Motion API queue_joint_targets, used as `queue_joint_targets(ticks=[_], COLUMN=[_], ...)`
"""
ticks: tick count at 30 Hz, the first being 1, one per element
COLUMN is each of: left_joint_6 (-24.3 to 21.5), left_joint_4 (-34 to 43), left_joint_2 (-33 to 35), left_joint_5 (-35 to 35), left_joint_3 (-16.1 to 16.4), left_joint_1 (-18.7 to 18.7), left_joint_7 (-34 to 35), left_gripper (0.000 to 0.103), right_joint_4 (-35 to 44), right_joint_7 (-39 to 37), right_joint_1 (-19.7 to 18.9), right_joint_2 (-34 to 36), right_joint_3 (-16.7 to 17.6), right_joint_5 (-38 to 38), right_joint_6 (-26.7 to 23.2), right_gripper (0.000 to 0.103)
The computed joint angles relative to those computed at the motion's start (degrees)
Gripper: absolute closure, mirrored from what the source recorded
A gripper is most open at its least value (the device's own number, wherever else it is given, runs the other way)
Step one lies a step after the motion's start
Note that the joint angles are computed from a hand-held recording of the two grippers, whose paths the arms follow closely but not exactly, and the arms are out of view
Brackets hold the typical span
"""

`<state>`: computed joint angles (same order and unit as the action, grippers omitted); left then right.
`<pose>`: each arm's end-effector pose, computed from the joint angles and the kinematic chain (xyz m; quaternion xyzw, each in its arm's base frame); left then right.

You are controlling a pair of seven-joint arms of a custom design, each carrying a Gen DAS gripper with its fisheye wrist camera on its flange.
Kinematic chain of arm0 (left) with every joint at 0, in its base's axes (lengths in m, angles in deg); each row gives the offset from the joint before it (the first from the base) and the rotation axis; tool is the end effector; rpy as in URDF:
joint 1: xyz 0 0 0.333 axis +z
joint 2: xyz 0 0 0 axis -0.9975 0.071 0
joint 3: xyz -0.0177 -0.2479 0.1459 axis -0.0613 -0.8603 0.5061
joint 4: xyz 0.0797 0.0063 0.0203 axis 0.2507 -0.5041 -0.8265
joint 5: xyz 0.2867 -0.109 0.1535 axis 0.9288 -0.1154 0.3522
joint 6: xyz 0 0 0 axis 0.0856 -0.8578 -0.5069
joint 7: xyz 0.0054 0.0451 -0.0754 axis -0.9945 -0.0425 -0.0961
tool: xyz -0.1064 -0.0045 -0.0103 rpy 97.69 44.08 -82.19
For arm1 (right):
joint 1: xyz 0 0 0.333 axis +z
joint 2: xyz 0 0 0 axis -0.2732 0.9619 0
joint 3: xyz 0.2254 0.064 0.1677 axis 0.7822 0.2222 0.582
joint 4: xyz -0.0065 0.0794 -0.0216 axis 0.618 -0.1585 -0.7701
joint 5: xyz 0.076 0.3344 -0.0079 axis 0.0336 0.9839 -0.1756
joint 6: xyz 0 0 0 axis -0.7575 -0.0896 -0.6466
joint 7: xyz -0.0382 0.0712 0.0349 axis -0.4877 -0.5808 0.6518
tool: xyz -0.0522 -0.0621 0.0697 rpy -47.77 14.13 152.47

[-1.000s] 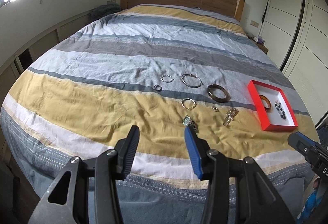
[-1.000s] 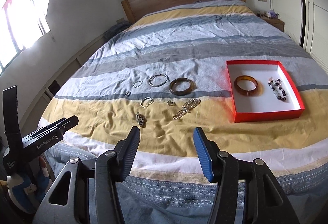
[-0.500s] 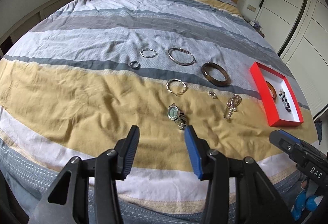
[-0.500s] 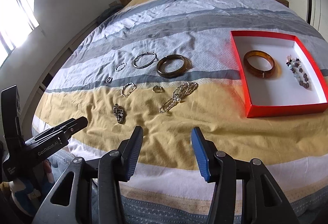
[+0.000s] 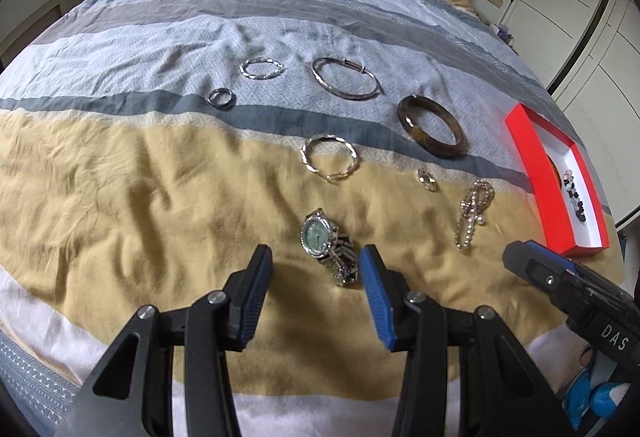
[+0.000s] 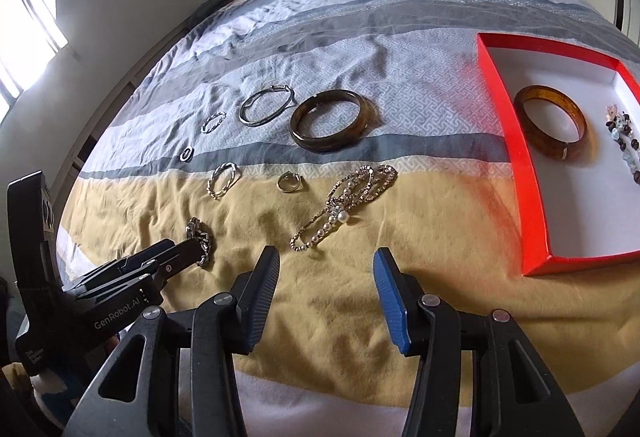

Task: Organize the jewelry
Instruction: 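Close the left tool on the silver watch while the right tool grasps the rhinestone chain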

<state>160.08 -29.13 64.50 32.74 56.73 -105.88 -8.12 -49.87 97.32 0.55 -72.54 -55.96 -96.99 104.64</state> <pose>0.4662 -0.3400 0.5249 -0.5761 0.7715 -0.2560 0.0857 0.3868 0.2559 0.5354 -0.5542 0.7681 -0.1043 0.3032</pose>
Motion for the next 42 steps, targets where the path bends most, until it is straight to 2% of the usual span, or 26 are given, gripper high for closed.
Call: queue_joint_targets(ticks=[4, 10, 12, 14, 16, 21, 24, 28, 33, 42], left_joint_6=[0.36, 3.54, 4.84, 5.85, 6.86, 8.37, 8.71, 8.9, 8.07, 6.67], left_joint_4=[0.8, -0.64, -1.48, -2.19, -2.87, -3.72, -3.86, -4.24, -4.42, -7.46], left_joint_2=[1.9, 2.36, 2.14, 1.89, 1.64, 1.29, 1.2, 0.58, -0.5, -5.81], left_joint_5=[0.66, -0.67, -1.31, -1.76, -2.91, -3.51, -4.22, -5.81, -6.08, -8.26], left_joint_3=[0.14, 0.01, -0.03, 0.07, 0.09, 0.03, -0.01, -0.08, 0.01, 0.8], left_joint_1=[0.05, 0.72, 0.94, 1.17, 1.53, 1.64, 1.77, 2.01, 1.82, 1.41], left_joint_7=[-0.34, 0.81, 1.22, 1.12, 1.34, 1.83, 2.23, 3.14, 3.54, 4.08], left_gripper=[0.059, 0.06, 0.062, 0.07, 0.075, 0.078, 0.083, 0.085, 0.093, 0.093], right_joint_4=[0.17, 0.72, 1.15, 1.53, 2.13, 2.73, 2.71, 2.1, 1.72, -1.68], right_joint_7=[-1.3, -2.5, -2.51, -2.14, -1.87, -1.18, -0.77, -0.69, -1.8, -0.67], right_joint_1=[0.18, 0.52, 0.42, 0.35, 0.32, 0.6, 0.8, 0.94, 1.22, 0.54], right_joint_2=[2.28, 5.51, 6.62, 7.61, 8.68, 10.64, 11.14, 10.56, 9.18, 1.43], right_joint_3=[-1.15, -2.43, -2.7, -2.92, -3.22, -4.41, -4.83, -5.04, -4.58, -1.71], right_joint_5=[1.12, 2.05, 1.66, 1.16, 0.51, 0.32, 0.2, 0.22, 0.53, 1.84], right_joint_6=[1.55, 4.35, 5.48, 6.41, 7.12, 9.31, 9.8, 10.33, 10.48, 8.11], right_gripper=[0.054, 0.053, 0.053, 0.053, 0.057, 0.075, 0.085, 0.091, 0.092, 0.093])
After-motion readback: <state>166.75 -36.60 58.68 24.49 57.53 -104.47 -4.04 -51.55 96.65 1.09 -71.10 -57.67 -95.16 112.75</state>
